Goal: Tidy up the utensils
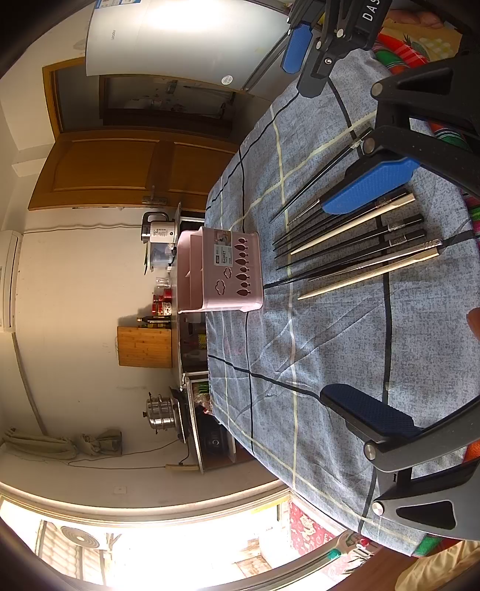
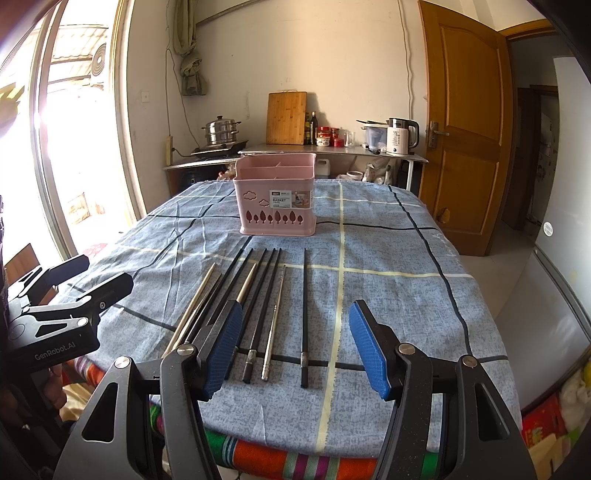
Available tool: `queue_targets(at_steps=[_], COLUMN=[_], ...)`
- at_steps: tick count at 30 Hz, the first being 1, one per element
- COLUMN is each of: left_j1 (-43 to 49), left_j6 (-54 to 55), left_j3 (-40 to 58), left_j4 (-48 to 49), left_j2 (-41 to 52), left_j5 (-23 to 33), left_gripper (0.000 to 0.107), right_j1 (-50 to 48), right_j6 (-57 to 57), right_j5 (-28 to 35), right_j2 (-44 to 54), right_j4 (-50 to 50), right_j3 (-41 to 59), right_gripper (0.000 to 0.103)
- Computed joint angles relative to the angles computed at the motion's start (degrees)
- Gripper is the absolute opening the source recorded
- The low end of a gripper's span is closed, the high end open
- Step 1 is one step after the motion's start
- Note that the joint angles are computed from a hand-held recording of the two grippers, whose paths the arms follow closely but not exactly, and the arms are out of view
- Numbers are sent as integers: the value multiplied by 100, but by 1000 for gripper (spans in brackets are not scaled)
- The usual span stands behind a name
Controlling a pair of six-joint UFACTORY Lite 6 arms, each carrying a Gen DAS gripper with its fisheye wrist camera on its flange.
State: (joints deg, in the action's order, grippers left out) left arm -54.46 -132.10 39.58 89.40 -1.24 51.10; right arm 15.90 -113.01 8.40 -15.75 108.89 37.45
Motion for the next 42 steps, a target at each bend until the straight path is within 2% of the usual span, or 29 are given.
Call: queue_targets(at_steps=[12, 17, 24, 28, 31, 34, 36, 39, 41, 42], left_j1=[105, 332, 1083, 1657, 2109, 2588, 2850, 3052, 3157, 3196], left_j6=[-19, -136, -209, 241, 336, 455, 667, 1346, 1823, 2070], left_j3=[37, 19, 222, 686, 998, 1345, 1614, 1987, 2216, 2311], left_j4=[102, 339, 827, 592, 614, 631, 510, -119, -562, -801], left_j2=[72, 96, 422, 970, 1369, 1758, 2026, 2357, 2563, 2644], left_j5=[-179, -492, -1402, -1949, -2398, -2903, -3241, -3435, -3583, -3650], left_gripper=[94, 94, 94, 94, 84, 84, 84, 84, 79, 73], right_j1=[-28, 4, -16, -48, -47, -73, -109, -115, -96, -55], right_j6=[26, -52, -127, 225, 240, 499, 1009, 1888, 2336, 2729], right_j5=[23, -8, 19, 55, 42, 47, 62, 105, 139, 128], right_j2=[30, 185, 679, 1176, 1544, 1835, 2144, 2620, 2855, 3036], right_j4=[-45, 45, 83, -256, -323, -596, -1105, -1941, -2393, -2793], right_j3=[-9, 91, 436, 839, 1132, 1394, 1692, 2182, 2437, 2636], right_gripper=[61, 61, 61, 61, 61, 61, 61, 61, 61, 57])
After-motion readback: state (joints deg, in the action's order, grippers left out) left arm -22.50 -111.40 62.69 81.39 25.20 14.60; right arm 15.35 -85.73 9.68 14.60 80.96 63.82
